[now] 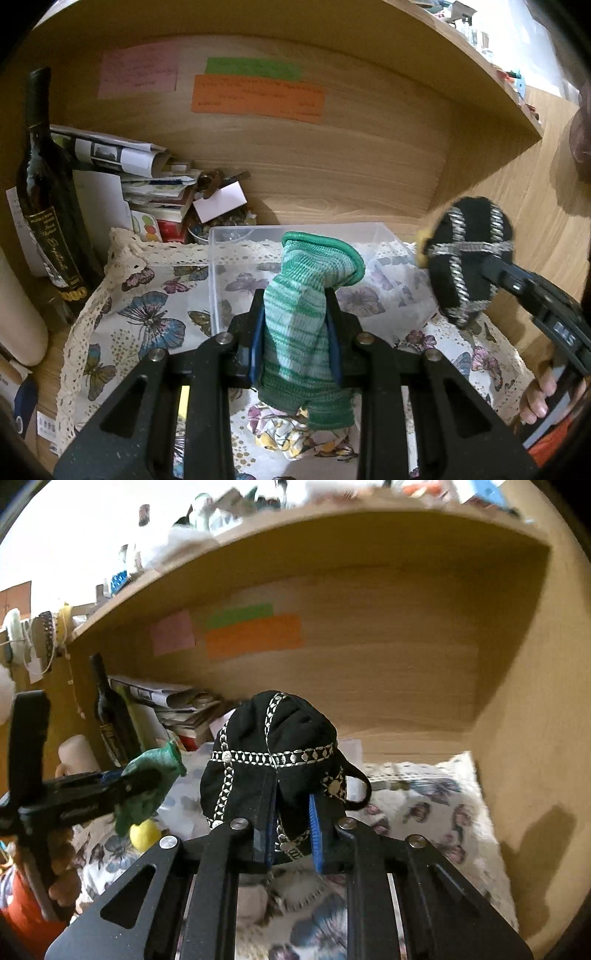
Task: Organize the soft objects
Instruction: 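Lift the sock with the left tool while the right tool carries the cap over the clear box, then open the left tool to drop the sock into the box while the right tool releases the cap there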
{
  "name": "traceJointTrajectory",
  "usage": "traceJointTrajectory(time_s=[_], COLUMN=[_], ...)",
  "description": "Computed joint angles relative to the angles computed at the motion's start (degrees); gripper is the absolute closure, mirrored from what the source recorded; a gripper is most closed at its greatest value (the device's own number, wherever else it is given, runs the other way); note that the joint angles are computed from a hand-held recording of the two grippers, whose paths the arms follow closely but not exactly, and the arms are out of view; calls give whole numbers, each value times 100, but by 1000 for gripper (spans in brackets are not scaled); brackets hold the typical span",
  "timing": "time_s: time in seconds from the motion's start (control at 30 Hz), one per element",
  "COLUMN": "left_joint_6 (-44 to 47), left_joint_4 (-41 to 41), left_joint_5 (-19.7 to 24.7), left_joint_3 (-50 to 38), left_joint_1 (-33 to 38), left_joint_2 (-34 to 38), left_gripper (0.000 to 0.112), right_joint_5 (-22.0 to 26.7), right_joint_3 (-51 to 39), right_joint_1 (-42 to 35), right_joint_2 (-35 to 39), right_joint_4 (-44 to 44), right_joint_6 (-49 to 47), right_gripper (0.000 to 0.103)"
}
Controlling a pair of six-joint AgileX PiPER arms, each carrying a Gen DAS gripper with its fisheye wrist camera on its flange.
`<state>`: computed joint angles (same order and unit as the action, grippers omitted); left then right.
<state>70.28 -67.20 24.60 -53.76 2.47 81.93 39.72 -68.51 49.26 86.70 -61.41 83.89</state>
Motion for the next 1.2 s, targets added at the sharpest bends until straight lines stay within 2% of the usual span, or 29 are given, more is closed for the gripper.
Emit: traceJointTrajectory(time_s=[0.13,0.23,0.37,0.43,0.57,0.63,0.77,0.93,0.97,1.07,1.13,1.2], left_joint_6=[-364,-826,-1809,-2126,-2476,-2565,-2802,-3002,-3027,-2853,-2596,-2188], left_joint_4=[294,680,1480,1743,2113,2294,2669,3021,3059,2872,2592,2190], left_joint_5=[-117,-101,-62,120,66,-53,-221,-307,-272,-137,-130,-153], left_joint_3=[-144,-373,-848,-1129,-1333,-1349,-1401,-1495,-1517,-1519,-1423,-1279], left_joint_1=[-49,-78,-184,-159,-248,-344,-518,-640,-635,-554,-504,-444], left_joint_2=[163,393,831,1095,1300,1325,1406,1476,1481,1434,1337,1197], left_gripper=[84,84,84,84,84,84,84,83,82,74,59,49], right_joint_5=[-343,-474,-128,47,512,597,605,620,606,454,414,344], right_joint_3=[-576,-1265,-1982,-2321,-2730,-2745,-2485,-2064,-1986,-1684,-1542,-1450], right_joint_1=[-368,-706,-894,-995,-1000,-975,-857,-585,-529,-324,-190,-95], right_joint_2=[475,993,1611,1909,2321,2366,2187,1751,1655,1325,1173,1085], right_joint_4=[630,1603,2294,2749,3039,3108,2996,2236,2125,1822,1635,1565], right_joint_6=[-651,-1636,-2412,-2863,-3345,-3464,-3477,-3004,-2919,-2658,-2485,-2369], right_gripper=[89,89,89,89,86,85,77,42,39,27,22,21])
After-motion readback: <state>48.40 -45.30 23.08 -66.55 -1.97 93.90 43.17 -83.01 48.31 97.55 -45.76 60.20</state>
